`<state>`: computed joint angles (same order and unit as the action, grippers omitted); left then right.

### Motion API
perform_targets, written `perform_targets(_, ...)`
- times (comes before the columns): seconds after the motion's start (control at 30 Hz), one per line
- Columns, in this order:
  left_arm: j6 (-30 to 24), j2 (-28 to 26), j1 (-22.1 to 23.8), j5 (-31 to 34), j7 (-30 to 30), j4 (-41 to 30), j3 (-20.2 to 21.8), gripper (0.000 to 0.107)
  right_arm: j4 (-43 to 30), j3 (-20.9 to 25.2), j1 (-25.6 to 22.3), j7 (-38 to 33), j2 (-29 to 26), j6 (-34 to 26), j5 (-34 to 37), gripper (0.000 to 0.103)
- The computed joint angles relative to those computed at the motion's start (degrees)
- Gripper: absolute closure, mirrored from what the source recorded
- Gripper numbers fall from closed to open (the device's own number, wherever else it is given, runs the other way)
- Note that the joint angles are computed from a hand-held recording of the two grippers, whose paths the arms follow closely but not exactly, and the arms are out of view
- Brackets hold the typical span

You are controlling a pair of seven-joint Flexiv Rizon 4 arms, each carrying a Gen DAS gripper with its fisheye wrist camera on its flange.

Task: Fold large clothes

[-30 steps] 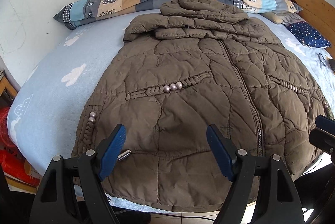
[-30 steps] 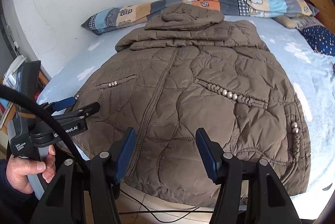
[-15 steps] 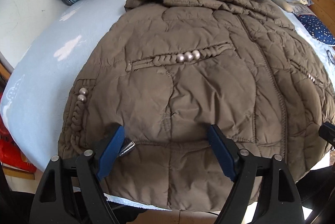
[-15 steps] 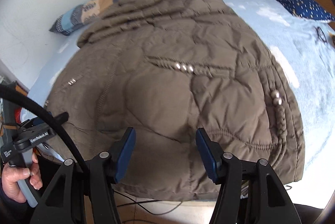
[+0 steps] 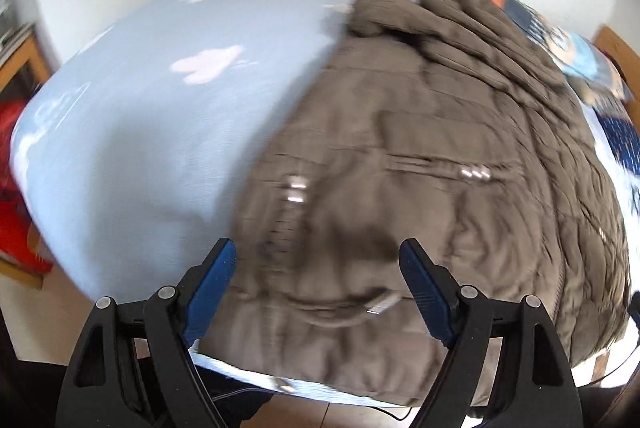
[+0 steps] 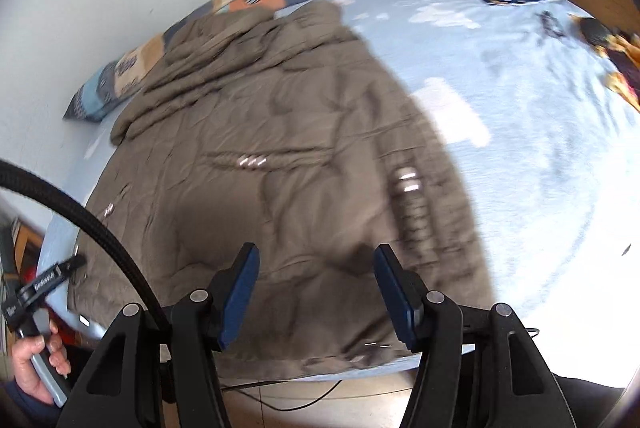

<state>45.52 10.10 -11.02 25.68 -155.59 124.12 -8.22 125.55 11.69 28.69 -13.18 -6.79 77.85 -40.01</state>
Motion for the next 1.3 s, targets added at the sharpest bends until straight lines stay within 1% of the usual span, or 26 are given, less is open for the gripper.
perform_targets(0.1, -0.33, 0.37, 0.07, -2.64, 1.99, 1.77, 1.25, 0.024, 3.26, -2.02, -1.82, 8.03, 2.80, 2.26, -4.45, 0.039)
perform_targets(0.13, 0.10, 0.05, 0.06, -3.74, 2.92, 2.30, 1.57, 0.024, 3.42, -1.40, -2.39, 8.04, 2.92, 2.03, -3.28, 0.039)
perform_targets(0.23, 0.00, -1.16, 0.05, -5.31, 5.02, 2.40, 1.56, 0.024, 3.50, 1.11, -3.16, 3.76, 2.82, 0.79, 4.30, 0.039)
perform_targets(0.33, 0.53, -0.76, 0.05, -5.12, 4.73, 2.44, 1.64, 0.024, 1.79, 2.68, -2.62, -2.30, 2.49, -3.68, 9.59, 0.039)
perform_targets(0.37, 1.62, -0.13, 0.04, -5.64, 5.02, 2.89, 2.05, 0.024, 1.75, 2.65, -2.47, -2.70, 2.47, -3.67, 10.07, 0.039)
perform_targets(0.4, 3.24, 0.67, 0.08, -6.60, 5.94, 3.55, 2.72, 0.024, 2.23, 2.17, -2.53, -1.89, 2.71, -2.36, 9.38, 0.039)
perform_targets(0.47, 7.05, 2.29, 0.57, -7.92, 8.64, 4.85, 3.83, 0.024, 4.41, 0.22, -3.24, 3.93, 4.29, 1.08, 3.06, 0.039)
perform_targets(0.5, 8.76, 2.44, 1.05, -8.80, 11.01, 5.14, 4.52, 0.024, 5.15, -0.44, -3.90, 7.00, 5.02, 1.58, -0.49, 0.037)
perform_targets(0.53, 9.47, 3.10, 1.16, -10.98, 14.25, 5.83, 5.62, 0.024, 5.90, -0.67, -4.78, 8.99, 5.75, 1.69, -2.50, 0.032)
perform_targets(0.6, 12.31, 4.01, 1.54, -15.23, 18.92, 7.98, 7.31, 0.024, 6.93, -0.29, -6.12, 10.80, 5.93, 2.41, -3.01, 0.031)
perform_targets(0.63, 13.51, 4.75, 2.15, -16.84, 19.79, 9.33, 7.98, 0.024, 7.61, -0.08, -6.68, 11.12, 5.95, 3.27, -2.07, 0.031)
perform_targets(0.7, 15.13, 5.78, 3.56, -19.33, 18.47, 11.64, 7.82, 0.024, 8.65, 0.15, -7.47, 11.87, 5.52, 5.61, 0.22, 0.031)
perform_targets(0.73, 16.77, 5.97, 3.50, -22.02, 18.61, 13.47, 8.48, 0.024, 9.26, 0.10, -7.79, 12.74, 5.45, 6.98, 0.93, 0.031)
perform_targets(0.77, 18.50, 5.88, 3.14, -24.93, 19.49, 15.16, 9.17, 0.024, 9.63, -0.28, -8.06, 14.30, 5.10, 8.58, 0.19, 0.031)
perform_targets(0.8, 19.55, 5.88, 3.20, -26.49, 19.74, 16.22, 9.02, 0.024, 9.49, -0.47, -8.05, 14.84, 4.60, 9.31, -0.13, 0.031)
perform_targets(0.83, 20.65, 5.84, 3.05, -28.34, 20.37, 17.30, 9.20, 0.024, 9.08, -0.18, -7.73, 14.33, 4.34, 8.94, 0.80, 0.031)
perform_targets(0.9, 21.09, 6.39, 3.81, -28.93, 20.56, 18.23, 8.43, 0.024, 7.93, 0.12, -7.06, 12.20, 3.11, 9.92, 2.86, 0.031)
perform_targets(1.0, 23.10, 6.02, 3.66, -30.74, 22.11, 19.27, 8.20, 0.024, 6.39, -0.30, -5.59, 10.59, 2.39, 9.23, 3.19, 0.031)
perform_targets(1.1, 27.45, 4.60, 0.57, -37.82, 25.76, 21.56, 9.64, 0.024, 5.82, -0.58, -4.75, 9.10, 1.98, 8.87, 4.40, 0.031)
perform_targets(1.17, 29.20, 3.42, -0.63, -41.11, 27.68, 22.01, 9.69, 0.024, 6.20, -0.94, -4.55, 8.90, 1.94, 9.69, 4.84, 0.031)
perform_targets(1.23, 29.54, 2.64, -0.72, -41.97, 28.57, 21.76, 9.01, 0.025, 6.74, -1.16, -4.45, 8.89, 2.09, 10.33, 5.49, 0.031)
perform_targets(1.3, 28.92, 2.40, 0.16, -40.43, 28.44, 20.95, 7.95, 0.026, 7.19, -1.37, -4.45, 9.10, 2.30, 10.98, 6.03, 0.031)
